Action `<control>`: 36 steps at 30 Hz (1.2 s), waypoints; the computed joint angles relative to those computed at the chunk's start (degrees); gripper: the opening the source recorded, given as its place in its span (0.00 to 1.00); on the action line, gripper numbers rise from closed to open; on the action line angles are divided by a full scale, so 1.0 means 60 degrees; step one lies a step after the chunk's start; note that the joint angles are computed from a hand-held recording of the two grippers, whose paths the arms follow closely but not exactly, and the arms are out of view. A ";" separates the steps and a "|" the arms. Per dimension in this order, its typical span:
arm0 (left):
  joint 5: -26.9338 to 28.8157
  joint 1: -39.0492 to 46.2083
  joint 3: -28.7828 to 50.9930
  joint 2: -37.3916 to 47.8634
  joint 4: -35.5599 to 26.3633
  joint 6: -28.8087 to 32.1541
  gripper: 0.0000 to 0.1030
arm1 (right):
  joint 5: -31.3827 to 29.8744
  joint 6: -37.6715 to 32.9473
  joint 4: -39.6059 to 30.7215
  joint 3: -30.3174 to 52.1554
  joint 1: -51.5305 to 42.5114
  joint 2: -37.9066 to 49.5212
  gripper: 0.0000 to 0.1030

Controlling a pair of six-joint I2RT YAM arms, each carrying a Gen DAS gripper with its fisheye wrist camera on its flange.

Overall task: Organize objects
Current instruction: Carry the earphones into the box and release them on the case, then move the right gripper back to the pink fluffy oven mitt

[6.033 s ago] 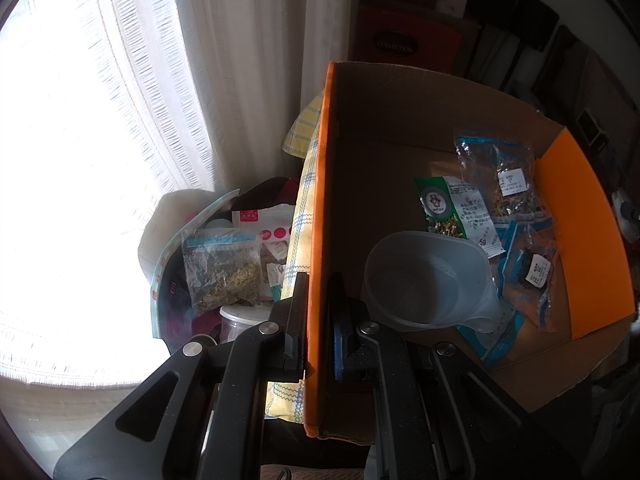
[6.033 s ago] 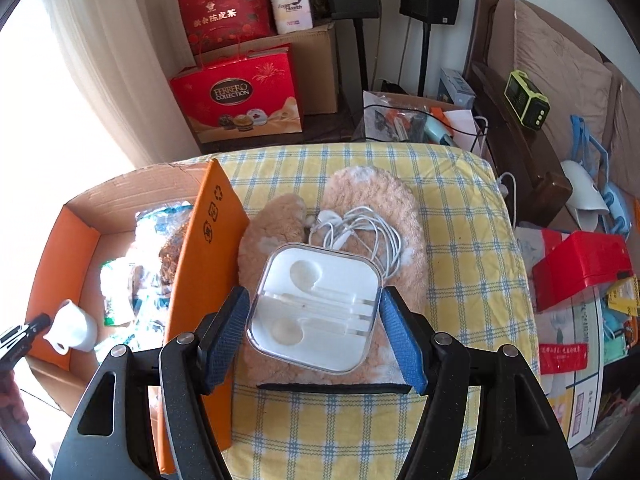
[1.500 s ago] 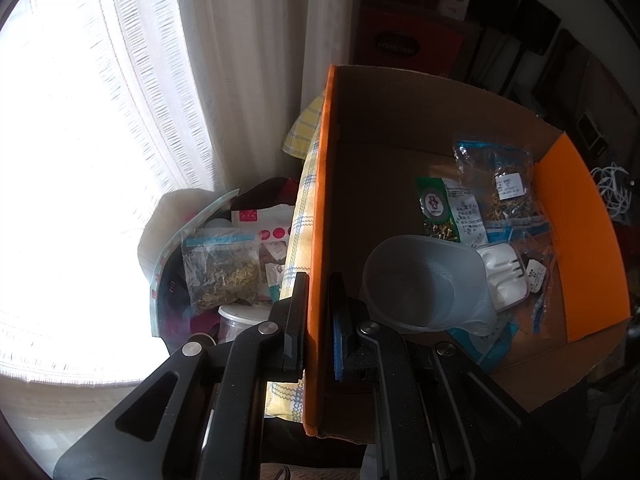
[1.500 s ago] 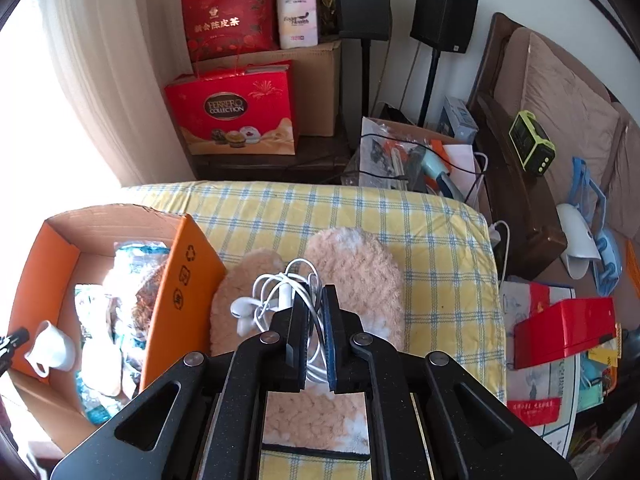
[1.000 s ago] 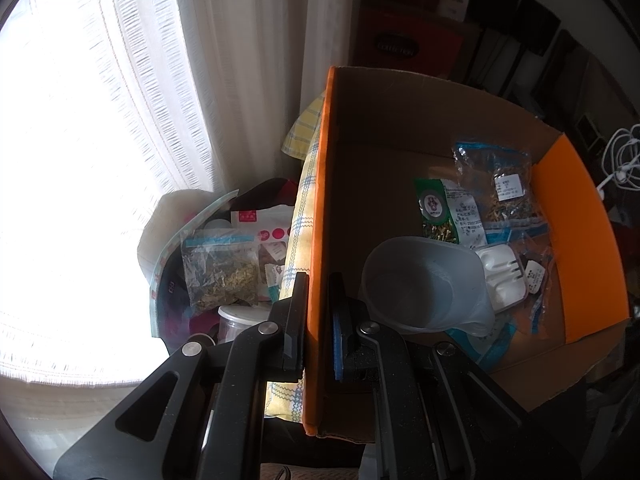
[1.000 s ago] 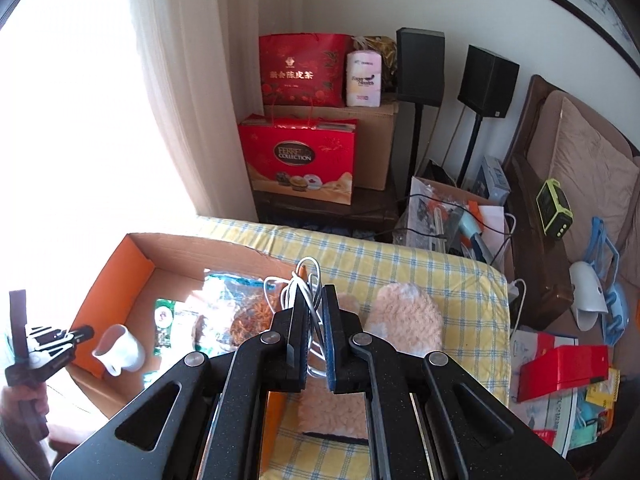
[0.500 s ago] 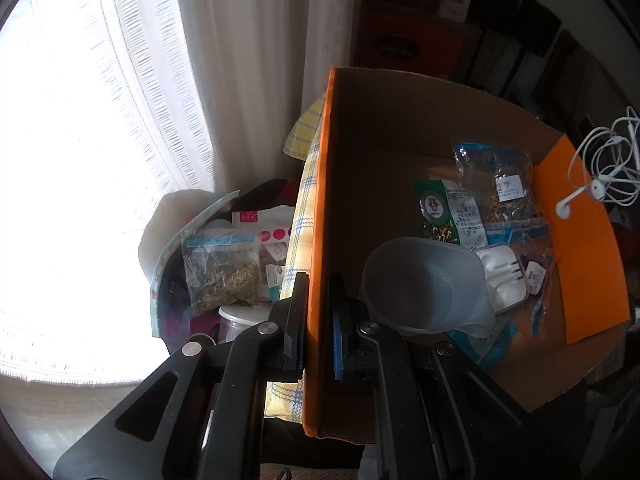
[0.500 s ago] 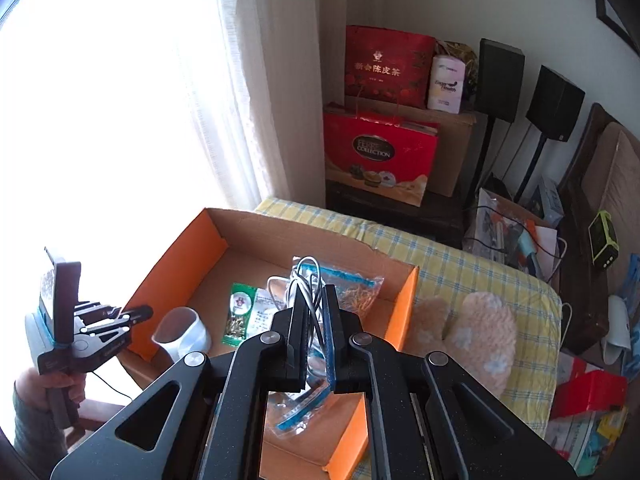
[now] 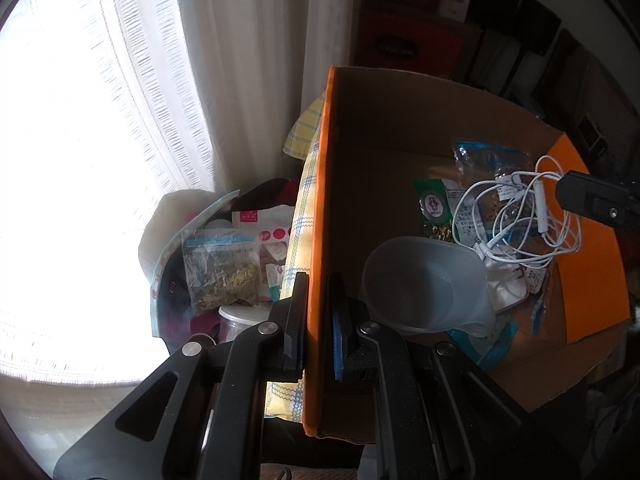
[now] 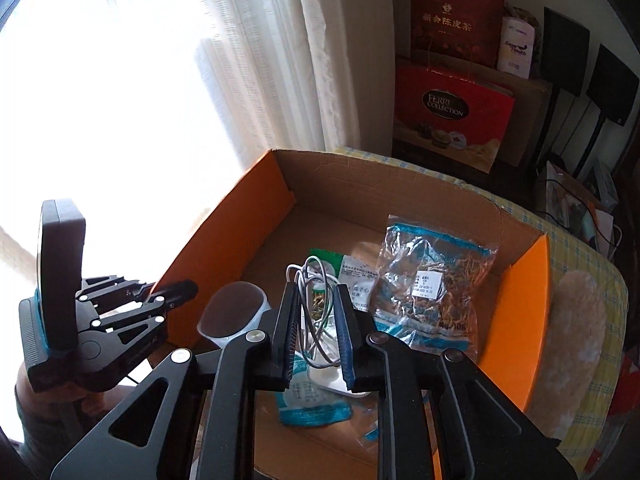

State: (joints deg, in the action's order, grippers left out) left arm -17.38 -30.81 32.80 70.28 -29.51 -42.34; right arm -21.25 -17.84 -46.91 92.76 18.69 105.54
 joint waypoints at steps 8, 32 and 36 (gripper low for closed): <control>0.0014 0.0062 -0.0086 -0.0006 0.0124 0.0078 0.08 | -0.0087 -0.0057 -0.0139 0.0043 -0.0253 -0.0084 0.35; 0.0134 0.0276 -0.0243 -0.0129 0.0191 0.0248 0.08 | 0.0008 -0.0818 -0.0526 0.0884 -0.2914 -0.0057 0.56; 0.0076 0.0299 -0.0271 -0.0190 0.0131 0.0310 0.09 | 0.0301 -0.0751 -0.0456 0.1231 -0.3548 0.0320 0.62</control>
